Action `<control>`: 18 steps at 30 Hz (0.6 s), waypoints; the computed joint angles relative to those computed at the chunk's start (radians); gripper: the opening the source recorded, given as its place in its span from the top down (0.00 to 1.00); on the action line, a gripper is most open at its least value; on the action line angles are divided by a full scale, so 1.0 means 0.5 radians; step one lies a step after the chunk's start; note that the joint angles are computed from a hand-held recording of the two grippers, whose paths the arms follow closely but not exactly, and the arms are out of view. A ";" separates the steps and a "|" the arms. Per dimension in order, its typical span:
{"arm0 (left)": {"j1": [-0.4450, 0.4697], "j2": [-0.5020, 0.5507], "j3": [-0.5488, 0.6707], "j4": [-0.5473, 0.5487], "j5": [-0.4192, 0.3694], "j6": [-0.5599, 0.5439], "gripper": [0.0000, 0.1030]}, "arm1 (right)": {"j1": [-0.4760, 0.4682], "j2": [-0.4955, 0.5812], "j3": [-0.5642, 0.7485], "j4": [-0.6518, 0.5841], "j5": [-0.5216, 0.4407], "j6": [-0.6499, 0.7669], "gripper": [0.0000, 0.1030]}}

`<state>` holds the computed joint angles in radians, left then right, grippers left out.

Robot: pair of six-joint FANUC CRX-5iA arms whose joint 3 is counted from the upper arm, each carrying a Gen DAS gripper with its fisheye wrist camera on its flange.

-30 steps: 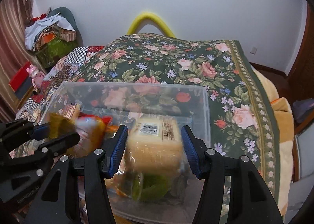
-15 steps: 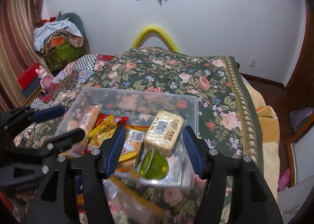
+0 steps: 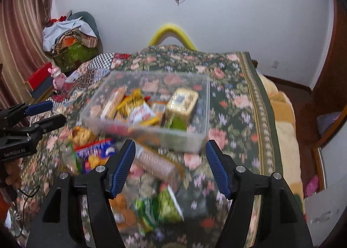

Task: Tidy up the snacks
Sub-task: 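Grasp the clear biscuit bag with the left tool while the right tool grasps the green pea bag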

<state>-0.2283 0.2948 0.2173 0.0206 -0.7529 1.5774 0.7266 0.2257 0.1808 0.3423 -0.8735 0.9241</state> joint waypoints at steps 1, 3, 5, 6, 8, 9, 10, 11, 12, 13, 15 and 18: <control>0.023 -0.028 -0.072 0.076 0.006 -0.044 0.33 | 0.001 -0.019 -0.028 -0.022 -0.014 0.003 0.38; 0.053 -0.058 -0.165 0.184 0.012 -0.104 0.33 | -0.003 -0.037 -0.078 -0.058 -0.044 -0.004 0.38; 0.060 -0.083 -0.234 0.218 0.013 -0.125 0.33 | -0.004 -0.055 -0.111 -0.111 -0.078 -0.006 0.38; 0.059 -0.090 -0.255 0.217 0.008 -0.127 0.33 | -0.015 -0.055 -0.117 -0.165 -0.105 0.015 0.38; 0.057 -0.086 -0.292 0.230 -0.006 -0.143 0.33 | -0.015 -0.064 -0.145 -0.206 -0.143 0.029 0.38; 0.058 -0.087 -0.314 0.238 -0.011 -0.143 0.33 | -0.012 -0.067 -0.155 -0.214 -0.159 0.032 0.38; 0.060 -0.079 -0.330 0.253 -0.017 -0.143 0.33 | -0.008 -0.070 -0.168 -0.223 -0.172 0.028 0.38; 0.065 -0.072 -0.348 0.278 -0.018 -0.148 0.33 | -0.013 -0.067 -0.166 -0.259 -0.183 0.045 0.38; 0.070 -0.061 -0.361 0.296 -0.020 -0.145 0.33 | -0.017 -0.066 -0.161 -0.296 -0.193 0.067 0.38; 0.071 -0.049 -0.364 0.299 -0.022 -0.132 0.33 | -0.021 -0.064 -0.157 -0.339 -0.202 0.094 0.38; 0.071 -0.021 -0.360 0.308 -0.027 -0.120 0.33 | -0.013 -0.073 -0.174 -0.371 -0.189 0.118 0.38; 0.063 0.023 -0.334 0.289 -0.030 -0.103 0.33 | -0.006 -0.064 -0.160 -0.392 -0.176 0.139 0.38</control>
